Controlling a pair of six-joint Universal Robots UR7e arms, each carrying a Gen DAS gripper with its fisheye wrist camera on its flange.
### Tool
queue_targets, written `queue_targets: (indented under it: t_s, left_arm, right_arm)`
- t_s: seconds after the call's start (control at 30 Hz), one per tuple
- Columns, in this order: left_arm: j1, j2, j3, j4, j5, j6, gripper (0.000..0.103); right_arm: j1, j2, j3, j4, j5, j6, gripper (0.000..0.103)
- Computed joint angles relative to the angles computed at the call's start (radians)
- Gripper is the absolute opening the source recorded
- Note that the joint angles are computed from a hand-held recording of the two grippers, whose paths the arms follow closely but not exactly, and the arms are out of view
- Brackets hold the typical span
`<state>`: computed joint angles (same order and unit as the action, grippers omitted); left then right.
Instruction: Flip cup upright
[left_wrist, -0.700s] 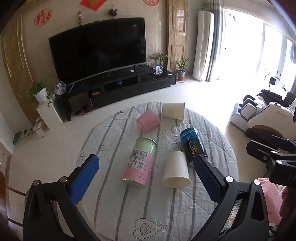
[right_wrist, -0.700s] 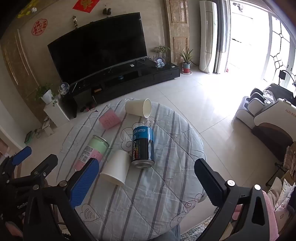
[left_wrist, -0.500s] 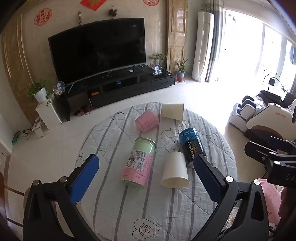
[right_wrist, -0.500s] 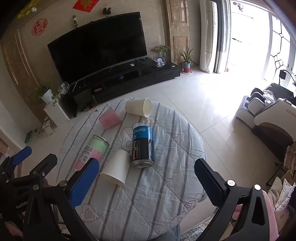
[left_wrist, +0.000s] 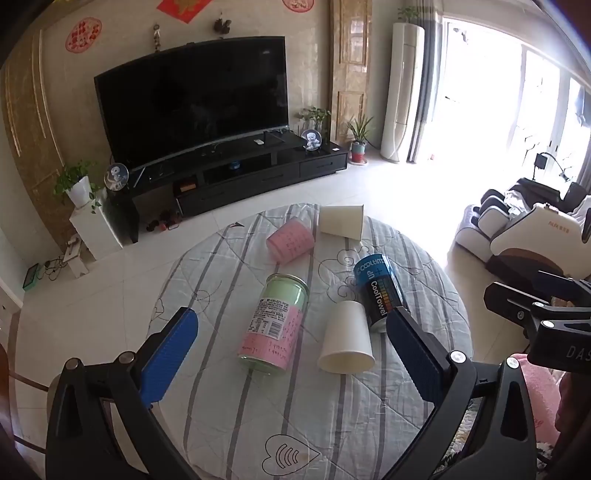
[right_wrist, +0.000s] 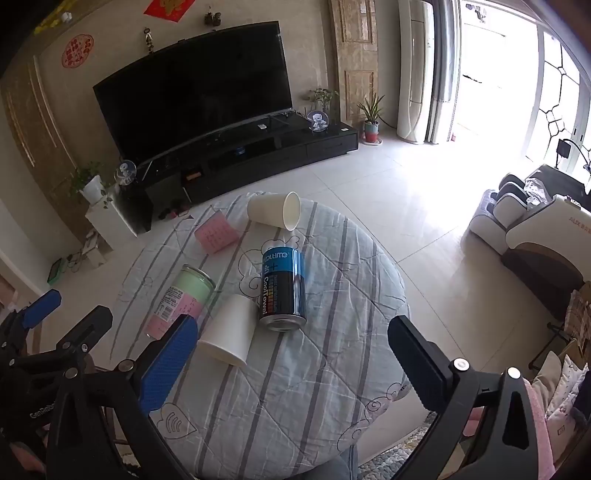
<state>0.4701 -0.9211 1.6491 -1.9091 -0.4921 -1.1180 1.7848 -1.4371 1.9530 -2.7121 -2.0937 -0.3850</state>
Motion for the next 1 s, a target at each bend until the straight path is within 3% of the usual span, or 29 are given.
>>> queue_targets:
  t_s: [1.0]
  left_arm:
    - [-0.005, 0.002, -0.010, -0.026, 0.011, 0.040, 0.103]
  right_arm:
    - [0.010, 0.006, -0.014, 0.007, -0.007, 0.001, 0.103]
